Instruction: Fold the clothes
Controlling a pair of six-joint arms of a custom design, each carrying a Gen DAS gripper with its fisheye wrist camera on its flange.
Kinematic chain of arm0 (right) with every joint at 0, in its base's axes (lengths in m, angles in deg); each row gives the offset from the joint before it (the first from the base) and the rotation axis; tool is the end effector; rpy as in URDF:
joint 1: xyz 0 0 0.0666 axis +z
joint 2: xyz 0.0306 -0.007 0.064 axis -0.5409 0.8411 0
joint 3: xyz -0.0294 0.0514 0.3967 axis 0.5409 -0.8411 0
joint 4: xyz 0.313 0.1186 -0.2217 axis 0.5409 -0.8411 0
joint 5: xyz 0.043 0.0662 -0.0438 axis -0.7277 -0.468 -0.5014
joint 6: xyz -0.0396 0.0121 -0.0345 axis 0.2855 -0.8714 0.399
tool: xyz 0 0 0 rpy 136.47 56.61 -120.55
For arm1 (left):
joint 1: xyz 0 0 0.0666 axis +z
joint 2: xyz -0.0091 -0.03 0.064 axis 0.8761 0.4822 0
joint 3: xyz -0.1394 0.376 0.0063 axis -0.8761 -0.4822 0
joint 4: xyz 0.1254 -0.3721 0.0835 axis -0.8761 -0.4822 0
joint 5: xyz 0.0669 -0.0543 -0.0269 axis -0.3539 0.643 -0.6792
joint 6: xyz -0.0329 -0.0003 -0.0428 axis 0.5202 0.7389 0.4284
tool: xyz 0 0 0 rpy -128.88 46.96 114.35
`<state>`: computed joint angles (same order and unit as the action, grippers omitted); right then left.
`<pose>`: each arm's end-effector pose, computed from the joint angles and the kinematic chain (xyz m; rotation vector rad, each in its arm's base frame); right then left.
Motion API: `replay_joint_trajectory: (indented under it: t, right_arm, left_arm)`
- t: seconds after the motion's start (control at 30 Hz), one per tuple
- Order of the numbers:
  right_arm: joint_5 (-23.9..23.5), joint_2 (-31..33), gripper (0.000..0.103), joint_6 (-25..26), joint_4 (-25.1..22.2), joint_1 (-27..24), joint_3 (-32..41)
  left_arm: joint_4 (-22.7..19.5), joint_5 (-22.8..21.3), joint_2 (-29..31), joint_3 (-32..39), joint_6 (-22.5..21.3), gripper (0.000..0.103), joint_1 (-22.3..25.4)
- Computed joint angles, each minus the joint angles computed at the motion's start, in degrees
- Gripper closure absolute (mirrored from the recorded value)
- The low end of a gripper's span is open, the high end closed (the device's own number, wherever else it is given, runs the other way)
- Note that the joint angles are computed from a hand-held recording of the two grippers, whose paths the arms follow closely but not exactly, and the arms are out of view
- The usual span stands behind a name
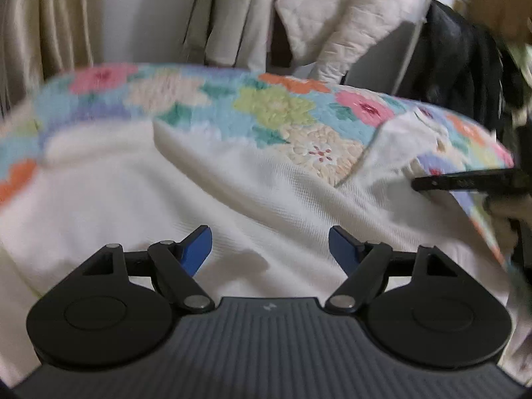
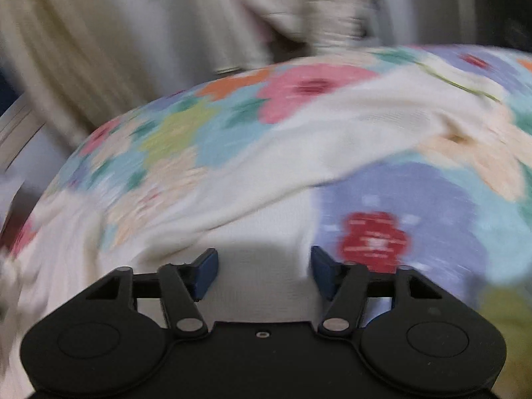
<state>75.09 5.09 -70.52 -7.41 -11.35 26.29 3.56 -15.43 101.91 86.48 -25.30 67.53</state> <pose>0.4880 0.1824 0.3587 0.4465 2.3222 0.2465 0.5558 0.0390 0.4077 0.7212 2.2651 -0.5845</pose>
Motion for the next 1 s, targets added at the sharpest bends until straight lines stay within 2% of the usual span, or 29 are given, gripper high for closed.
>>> replay_joint_trajectory:
  t: [0.03,0.1,0.17,0.23,0.27,0.33,0.4,0.43,0.47,0.5,0.57,0.6,0.63,0.67,0.73,0.83,0.93,1.0]
  right_arm:
    - [0.55,-0.15,0.097,2.41,0.11,0.27,0.08]
    - [2.39,-1.26,0.098,6.30,0.70,0.46,-0.35]
    - [10.56,-2.83,0.099,8.06,-1.07,0.55,-0.49]
    - [18.06,-3.34,0.099,7.83,-4.85,0.15,0.14]
    - [17.52,-3.30,0.098,5.75,-6.46,-0.74,0.30]
    - [10.86,-1.74,0.097,1.79,-10.84,-2.68,1.66]
    - [12.68,-0.26,0.089,1.89,-13.57,-2.04,3.14]
    - [13.82,-0.07,0.083,1.61,-14.29,-1.72,3.70]
    - [14.48,-0.41,0.068,0.32,-14.59,-1.62,4.06]
    - [13.57,-1.61,0.061,-1.98,-13.76,-1.89,3.75]
    - [9.27,-5.16,0.059,-7.48,-9.67,-2.95,2.12]
    - [6.07,-7.24,0.054,-9.88,-6.50,-3.61,0.93]
    - [3.56,-8.80,0.052,-11.20,-4.19,-4.11,0.31]
    - [2.64,-9.25,0.051,-11.10,-4.58,-4.27,1.17]
    - [2.83,-9.01,0.050,-9.19,-8.13,-4.23,4.35]
    - [4.28,-6.91,0.049,-5.36,-15.21,-5.85,9.78]
    - [1.48,-4.64,0.049,-5.63,-22.00,-10.13,13.39]
    - [-1.18,-3.61,0.048,-5.90,-25.48,-13.26,14.78]
  left_arm:
    - [0.85,-0.92,0.06,-0.42,0.81,0.027,-0.67]
    - [3.72,-1.99,-0.05,-1.43,1.66,0.026,-1.81]
    - [6.25,-4.10,0.18,-2.00,1.98,0.025,-2.82]
    - [7.61,-6.40,0.96,-1.57,2.85,0.025,-3.55]
    - [8.49,-7.02,1.29,-1.38,3.51,0.025,-3.60]
    - [11.62,-8.51,1.36,-1.61,4.26,0.025,-3.40]
    - [11.94,-9.16,1.57,-1.02,3.98,0.025,-2.78]
    - [11.18,-8.24,1.69,-0.60,3.60,0.025,-2.24]
    - [10.31,-6.99,1.71,-0.26,3.22,0.025,-1.60]
    - [9.19,-5.73,1.71,0.03,2.74,0.025,-1.00]
    - [7.61,-2.92,1.41,-0.16,1.83,0.025,-0.09]
    - [7.02,-1.62,1.17,-0.50,1.20,0.025,0.18]
    - [6.51,-0.47,0.83,-1.00,0.30,0.025,0.29]
    - [6.19,0.30,0.48,-1.54,-0.62,0.025,0.22]
    - [4.43,1.12,-0.42,-2.36,-3.67,0.026,-0.38]
    - [-1.26,2.88,-1.66,-2.31,-10.24,0.026,-1.09]
    - [-7.04,3.60,-3.59,-2.56,-15.59,0.025,-1.12]
    - [-11.07,4.24,-4.16,-2.25,-16.34,0.026,-0.88]
